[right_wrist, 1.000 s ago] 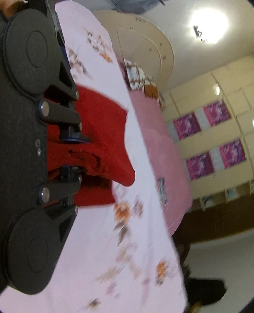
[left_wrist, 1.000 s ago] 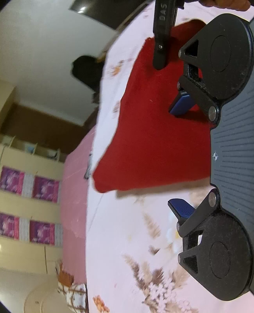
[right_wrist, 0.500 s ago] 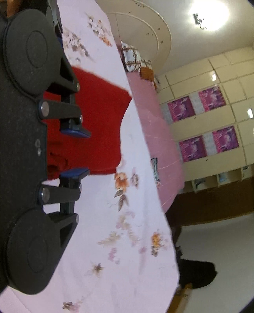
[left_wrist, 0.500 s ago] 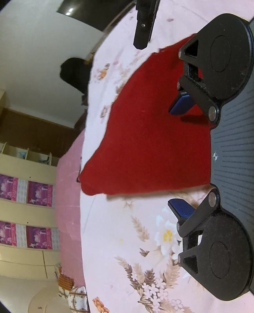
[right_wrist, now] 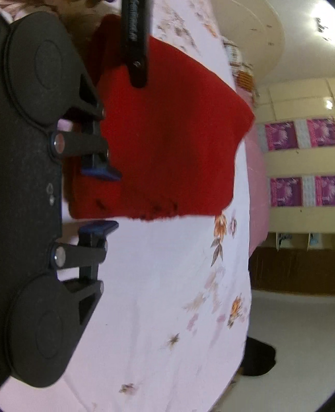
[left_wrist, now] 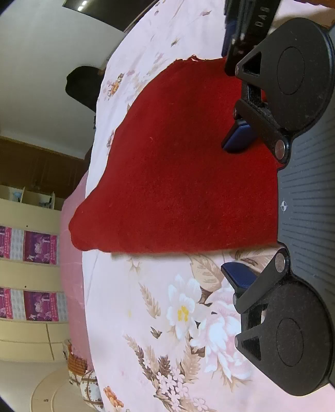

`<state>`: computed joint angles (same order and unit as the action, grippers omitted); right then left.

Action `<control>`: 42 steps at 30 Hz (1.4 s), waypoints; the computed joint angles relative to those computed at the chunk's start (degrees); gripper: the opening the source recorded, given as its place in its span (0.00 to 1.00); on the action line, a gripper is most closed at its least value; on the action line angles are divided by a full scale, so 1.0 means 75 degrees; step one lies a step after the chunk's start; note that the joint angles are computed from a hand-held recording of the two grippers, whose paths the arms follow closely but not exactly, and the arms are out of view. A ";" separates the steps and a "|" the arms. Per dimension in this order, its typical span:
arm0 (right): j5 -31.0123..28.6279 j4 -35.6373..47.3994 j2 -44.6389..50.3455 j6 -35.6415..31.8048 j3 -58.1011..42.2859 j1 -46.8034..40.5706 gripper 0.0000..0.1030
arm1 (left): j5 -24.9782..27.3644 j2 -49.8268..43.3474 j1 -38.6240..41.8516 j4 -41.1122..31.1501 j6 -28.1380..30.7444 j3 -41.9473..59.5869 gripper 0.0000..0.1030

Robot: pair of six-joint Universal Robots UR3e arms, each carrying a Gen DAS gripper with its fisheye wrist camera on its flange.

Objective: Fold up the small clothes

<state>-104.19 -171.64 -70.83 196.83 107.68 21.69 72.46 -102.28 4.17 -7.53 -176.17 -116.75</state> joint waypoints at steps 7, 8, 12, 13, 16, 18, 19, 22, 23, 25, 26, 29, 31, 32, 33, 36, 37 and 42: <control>0.0377 0.0114 -0.0671 0.0149 0.0139 -0.0223 0.30 | -0.0320 0.0639 0.0339 -0.0595 0.0262 0.0096 0.89; 0.0339 0.0075 -0.0671 0.0123 0.0037 -0.0199 0.31 | -0.0362 0.0665 0.0371 -0.0627 0.0220 0.0161 0.89; 0.0488 0.0147 -0.0436 0.0032 -0.0697 -0.0264 0.30 | -0.0362 0.0517 0.0340 -0.0803 0.0080 0.0704 0.89; 0.0546 0.0170 -0.0307 0.0034 -0.0926 -0.0295 0.30 | -0.0313 0.0432 0.0288 -0.0820 0.0062 0.0879 0.89; 0.0622 0.0345 0.0118 -0.0027 -0.1618 -0.0323 0.31 | -0.0225 0.0110 0.0155 -0.0901 0.0019 0.1423 0.89; 0.0725 0.0427 0.0408 -0.0074 -0.2028 -0.0358 0.31 | -0.0173 -0.0135 0.0073 -0.0972 -0.0056 0.1775 0.89; 0.0764 0.0486 0.0607 -0.0102 -0.2291 -0.0364 0.31 | -0.0158 -0.0264 0.0039 -0.1000 -0.0098 0.1944 0.89; 0.0938 0.0763 0.1004 -0.0221 -0.2942 -0.0395 0.30 | -0.0219 -0.0617 -0.0052 -0.1169 -0.0106 0.2402 0.89; 0.0882 0.0858 0.1196 -0.0367 -0.3236 -0.0368 0.29 | -0.0158 -0.0731 -0.0117 -0.1113 -0.0123 0.2489 0.89; 0.0816 0.0954 0.1468 -0.0573 -0.3607 -0.0332 0.29 | -0.0022 -0.1038 -0.0228 -0.1075 -0.0164 0.2733 0.89; 0.0848 0.0980 0.1577 -0.0600 -0.3720 -0.0353 0.29 | 0.0035 -0.1187 -0.0262 -0.1105 -0.0195 0.2843 0.89; 0.0820 0.1374 0.1961 -0.0621 -0.4018 -0.0439 0.27 | 0.0089 -0.1578 -0.0284 -0.1087 -0.0182 0.3011 0.89; 0.0984 0.1667 0.2180 -0.0574 -0.4039 -0.0581 0.24 | -0.0253 -0.1687 -0.0141 -0.1199 -0.0216 0.3047 0.89; 0.1042 0.1325 0.2204 -0.0592 -0.3822 -0.0642 0.24 | -0.0388 -0.1721 -0.0079 -0.1289 -0.0276 0.3084 0.89; 0.1081 0.1262 0.2201 -0.0635 -0.3781 -0.0669 0.24 | -0.0538 -0.1747 -0.0007 -0.1431 -0.0340 0.3144 0.89; 0.1162 0.1515 0.2189 -0.0828 -0.3938 -0.0698 0.24 | -0.0934 -0.1812 0.0184 -0.1861 -0.0445 0.3348 0.89; 0.1230 0.1538 0.2146 -0.0840 -0.3921 -0.0725 0.25 | -0.0980 -0.1773 0.0222 -0.1948 -0.0477 0.3383 0.89; 0.1510 0.1255 0.1954 -0.0721 -0.4018 -0.0804 0.28 | -0.0775 -0.1895 0.0154 -0.1633 -0.0846 0.3755 0.89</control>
<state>-92.87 -162.23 -56.17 191.42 77.55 15.66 66.65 -116.49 5.32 -19.77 -182.51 -88.58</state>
